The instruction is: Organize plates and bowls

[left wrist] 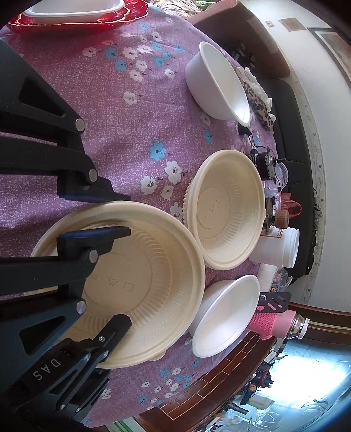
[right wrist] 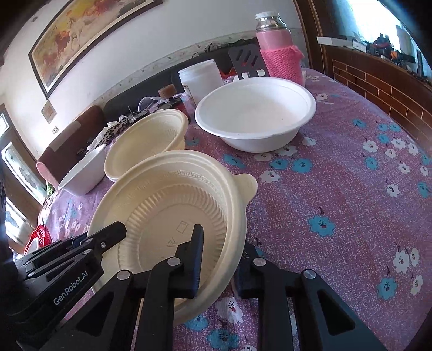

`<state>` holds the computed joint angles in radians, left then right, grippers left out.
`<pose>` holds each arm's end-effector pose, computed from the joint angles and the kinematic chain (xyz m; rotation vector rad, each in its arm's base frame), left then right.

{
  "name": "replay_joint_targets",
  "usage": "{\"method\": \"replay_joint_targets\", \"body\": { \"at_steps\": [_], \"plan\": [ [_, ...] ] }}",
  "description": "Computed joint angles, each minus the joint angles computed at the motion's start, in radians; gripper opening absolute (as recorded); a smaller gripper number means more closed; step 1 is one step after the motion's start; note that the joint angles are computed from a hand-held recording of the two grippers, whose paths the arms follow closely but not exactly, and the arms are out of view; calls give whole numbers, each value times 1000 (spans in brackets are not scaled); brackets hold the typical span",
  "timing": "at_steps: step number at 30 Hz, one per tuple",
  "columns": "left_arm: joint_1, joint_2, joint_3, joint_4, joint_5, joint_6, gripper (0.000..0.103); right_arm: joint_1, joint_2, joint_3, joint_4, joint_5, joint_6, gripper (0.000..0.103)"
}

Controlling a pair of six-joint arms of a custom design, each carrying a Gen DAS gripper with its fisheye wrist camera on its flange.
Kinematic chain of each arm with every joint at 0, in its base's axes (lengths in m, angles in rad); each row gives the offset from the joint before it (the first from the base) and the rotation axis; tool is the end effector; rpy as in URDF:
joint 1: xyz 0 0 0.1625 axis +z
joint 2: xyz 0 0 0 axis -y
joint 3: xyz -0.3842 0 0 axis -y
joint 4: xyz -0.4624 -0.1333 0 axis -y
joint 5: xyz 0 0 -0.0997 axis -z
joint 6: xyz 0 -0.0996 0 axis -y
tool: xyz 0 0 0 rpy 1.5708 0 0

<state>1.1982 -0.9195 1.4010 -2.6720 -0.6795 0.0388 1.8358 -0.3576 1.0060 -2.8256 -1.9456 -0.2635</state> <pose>-0.0804 -0.7848 0.2609 0.1209 2.2388 -0.8756 0.3195 -0.8077 -0.0016 0.5410 -2.6022 0.8304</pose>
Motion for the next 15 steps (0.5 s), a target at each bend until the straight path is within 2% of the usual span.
{"method": "replay_joint_targets", "body": {
  "at_steps": [15],
  "plan": [
    [-42,-149,180,-150,86,26,15,22,-47,91,-38,136,-54,20]
  ]
}}
